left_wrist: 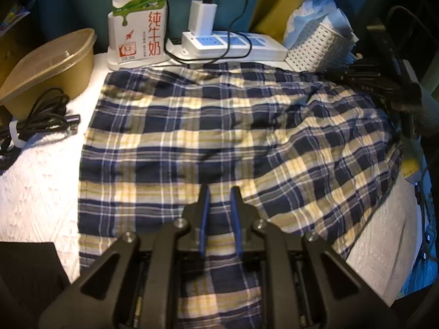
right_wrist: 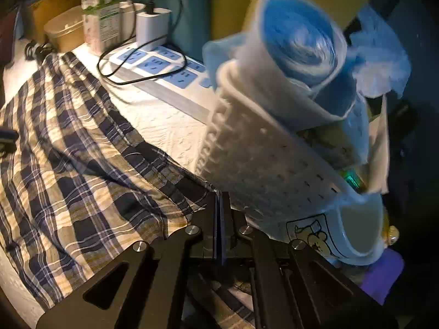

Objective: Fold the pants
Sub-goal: 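Pull the plaid fabric flat with the left gripper while the right gripper regrips, then open both grippers and release the plaid pants onto the table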

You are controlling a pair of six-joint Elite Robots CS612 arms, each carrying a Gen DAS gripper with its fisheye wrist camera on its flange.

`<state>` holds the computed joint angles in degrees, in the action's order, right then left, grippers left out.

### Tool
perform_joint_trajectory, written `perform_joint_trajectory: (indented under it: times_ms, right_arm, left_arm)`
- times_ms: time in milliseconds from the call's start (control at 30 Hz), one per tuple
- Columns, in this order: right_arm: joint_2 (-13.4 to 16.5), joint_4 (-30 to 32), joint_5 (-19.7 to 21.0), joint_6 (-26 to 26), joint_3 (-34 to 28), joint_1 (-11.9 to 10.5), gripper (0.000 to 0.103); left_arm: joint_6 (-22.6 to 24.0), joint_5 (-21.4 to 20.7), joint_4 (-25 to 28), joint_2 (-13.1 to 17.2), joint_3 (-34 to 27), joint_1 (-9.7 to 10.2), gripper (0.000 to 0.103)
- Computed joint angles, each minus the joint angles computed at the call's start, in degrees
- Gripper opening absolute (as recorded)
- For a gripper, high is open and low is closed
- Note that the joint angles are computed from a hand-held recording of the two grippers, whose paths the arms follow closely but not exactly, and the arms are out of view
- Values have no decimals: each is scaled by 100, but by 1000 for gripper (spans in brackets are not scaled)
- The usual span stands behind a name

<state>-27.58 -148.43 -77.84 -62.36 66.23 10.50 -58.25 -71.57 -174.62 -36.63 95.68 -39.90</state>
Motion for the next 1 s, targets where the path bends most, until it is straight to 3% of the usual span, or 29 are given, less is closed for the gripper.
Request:
perform_joint_trajectory:
  times_ms: [100, 167, 200, 233, 400, 600, 700, 833, 1000]
  right_arm:
    - [14, 164, 168, 174, -75, -17, 4]
    - [-53, 180, 384, 299, -41, -61, 17]
    - [-132, 76, 498, 350, 61, -93, 34]
    - [-218, -52, 612, 351, 180, -134, 44]
    - [-603, -206, 921, 103, 753, -300, 44]
    - [-528, -308, 156, -287, 1156, -339, 43]
    - [-592, -533, 353, -135, 1353, -461, 44]
    - [-810, -1494, 457, 258, 1752, -585, 45]
    - [-1207, -1893, 1241, 1021, 2331, -852, 50]
  left_arm:
    - [-7, -55, 60, -19, -1, 15, 16]
    - [48, -24, 176, -55, -14, 25, 16]
    - [107, 46, 234, -81, -24, 28, 16]
    - [146, 102, 249, -103, -20, 31, 16]
    - [414, 323, 304, -148, -101, 134, 16]
    - [385, 54, 722, 86, -440, 403, 16]
    - [323, 128, 672, 104, -424, 421, 16]
    - [131, 415, 533, -28, -222, 330, 16]
    - [256, 746, -283, -249, 183, -48, 16]
